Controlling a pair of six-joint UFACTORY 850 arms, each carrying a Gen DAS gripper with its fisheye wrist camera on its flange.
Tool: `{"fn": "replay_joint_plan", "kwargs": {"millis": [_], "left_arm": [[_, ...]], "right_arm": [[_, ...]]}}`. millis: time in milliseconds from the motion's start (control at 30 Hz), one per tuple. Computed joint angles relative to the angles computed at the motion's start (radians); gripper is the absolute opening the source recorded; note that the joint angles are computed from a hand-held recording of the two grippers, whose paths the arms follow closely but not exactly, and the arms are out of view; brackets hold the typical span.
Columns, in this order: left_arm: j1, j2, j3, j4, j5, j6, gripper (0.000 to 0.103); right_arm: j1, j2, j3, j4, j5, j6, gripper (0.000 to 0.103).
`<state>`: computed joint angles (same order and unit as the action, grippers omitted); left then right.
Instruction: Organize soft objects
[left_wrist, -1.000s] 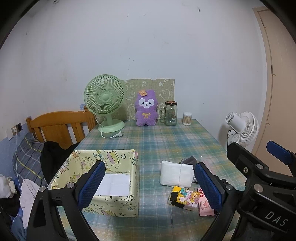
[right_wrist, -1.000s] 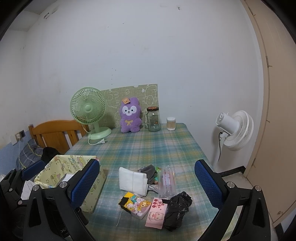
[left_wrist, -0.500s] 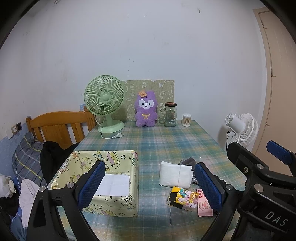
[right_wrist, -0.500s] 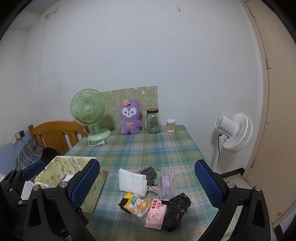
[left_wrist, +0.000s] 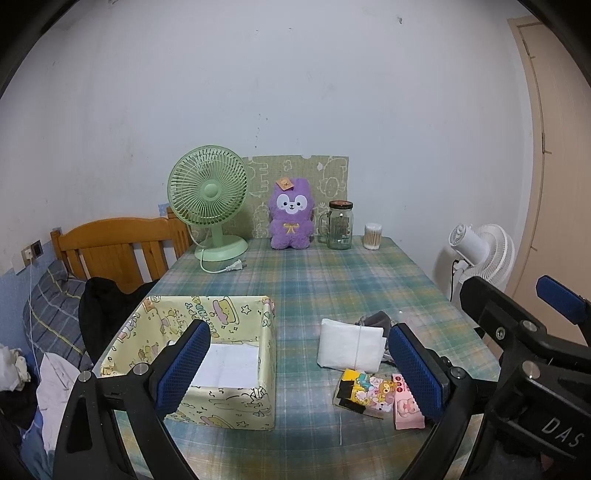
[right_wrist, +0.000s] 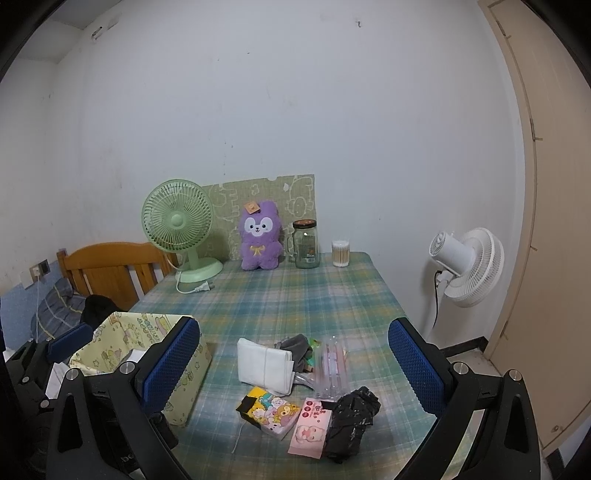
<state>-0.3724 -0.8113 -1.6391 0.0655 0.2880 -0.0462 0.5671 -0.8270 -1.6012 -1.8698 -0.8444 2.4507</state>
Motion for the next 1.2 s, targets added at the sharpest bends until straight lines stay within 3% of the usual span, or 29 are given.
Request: {"fn": "replay_joint_plan", "kwargs": {"millis": [833,1200], "left_arm": [[0.008,0.002,0.018,0.059,0.047,-0.056,0.098],[-0.01,-0.031,-0.01,0.098,0.037,-0.085,0.093]], "right_arm": [[-0.004,0.007,0.02,-0.028,0.018,0.027,0.1],[-0.023,0.002,0.034,-0.02,0.036,0.029,0.097]]}}
